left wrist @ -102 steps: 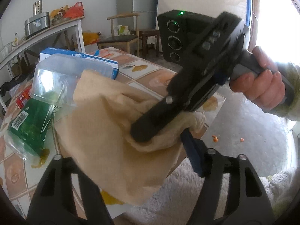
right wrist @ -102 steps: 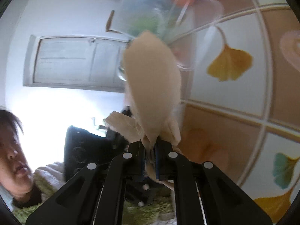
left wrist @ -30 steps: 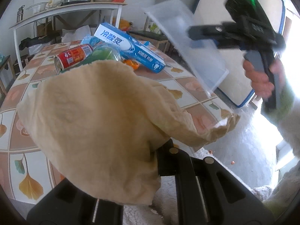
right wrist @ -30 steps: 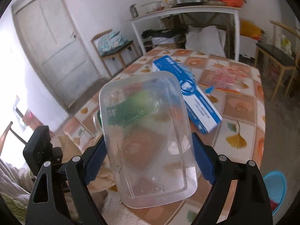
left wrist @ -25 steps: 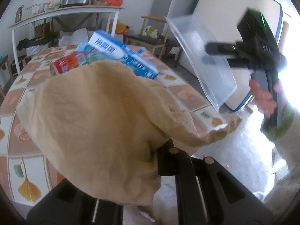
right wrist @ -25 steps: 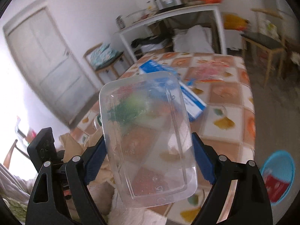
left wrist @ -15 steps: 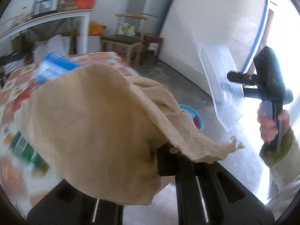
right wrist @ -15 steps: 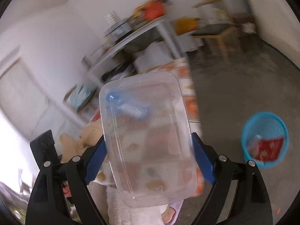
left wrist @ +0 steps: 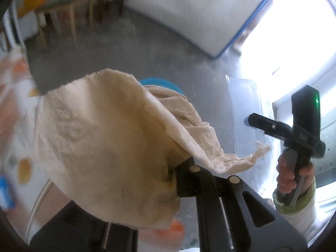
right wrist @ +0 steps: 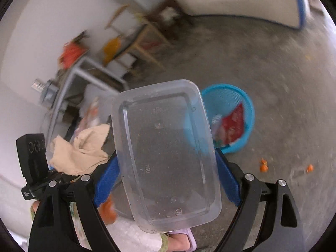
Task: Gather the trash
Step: 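Carry the cloth and container to the blue wastebasket and open both tools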
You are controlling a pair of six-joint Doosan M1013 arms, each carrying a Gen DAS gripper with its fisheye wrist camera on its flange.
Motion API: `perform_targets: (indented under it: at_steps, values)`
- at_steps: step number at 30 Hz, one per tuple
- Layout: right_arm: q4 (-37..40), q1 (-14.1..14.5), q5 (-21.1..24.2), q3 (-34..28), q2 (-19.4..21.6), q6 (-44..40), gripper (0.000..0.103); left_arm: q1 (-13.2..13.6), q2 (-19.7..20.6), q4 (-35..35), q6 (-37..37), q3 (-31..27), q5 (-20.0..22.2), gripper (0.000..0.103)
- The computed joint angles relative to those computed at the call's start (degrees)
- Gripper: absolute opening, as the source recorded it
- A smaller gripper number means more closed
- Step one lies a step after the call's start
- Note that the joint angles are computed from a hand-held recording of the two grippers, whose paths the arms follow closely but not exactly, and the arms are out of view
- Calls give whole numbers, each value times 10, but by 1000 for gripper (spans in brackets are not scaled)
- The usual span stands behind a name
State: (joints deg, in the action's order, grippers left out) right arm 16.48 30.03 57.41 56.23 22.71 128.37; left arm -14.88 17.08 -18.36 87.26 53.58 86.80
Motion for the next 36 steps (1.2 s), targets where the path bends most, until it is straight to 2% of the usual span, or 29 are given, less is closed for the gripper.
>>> perform_targets:
  at_steps: [2, 5, 9, 10, 11, 13, 15, 17, 20, 26, 28, 33, 35, 36]
  values:
    - [1, -7, 10, -5, 13, 24, 84, -13, 45, 20, -4, -46, 35, 8]
    - [1, -21, 34, -23, 41, 59, 84, -19, 105, 9, -27, -108, 85, 8]
    - [-11, -32, 44, -34, 62, 94, 84, -25, 169, -9, -67, -171, 124, 8]
    - [-13, -34, 41, -34, 64, 97, 84, -25, 174, -11, -71, -172, 124, 9]
    - [-15, -37, 39, -30, 62, 98, 84, -27, 189, -7, -81, -186, 130, 13]
    - [-22, -40, 38, -31, 65, 104, 84, -27, 201, -8, -100, -195, 124, 27]
    - [-25, -43, 36, -24, 64, 108, 84, -24, 200, -15, -113, -181, 98, 61]
    - [-26, -46, 33, -17, 62, 111, 84, -28, 205, -1, -118, -186, 95, 67]
    - [-29, -46, 37, -13, 64, 112, 84, -23, 223, -19, -125, -209, 111, 67]
    - [-25, -44, 41, -22, 76, 107, 84, -9, 188, -48, -137, -155, 68, 68]
    - [-25, -42, 50, -44, 89, 100, 84, -2, 177, -56, -129, -149, 50, 68]
    - [-35, -32, 94, -149, 150, 75, 87, 11, 135, -70, -85, -136, -3, 69]
    - [-47, -27, 130, -208, 187, 64, 88, 19, 105, -63, -64, -117, -24, 71]
    - [-65, -23, 169, -256, 215, 60, 88, 22, 93, -62, -55, -108, -30, 74]
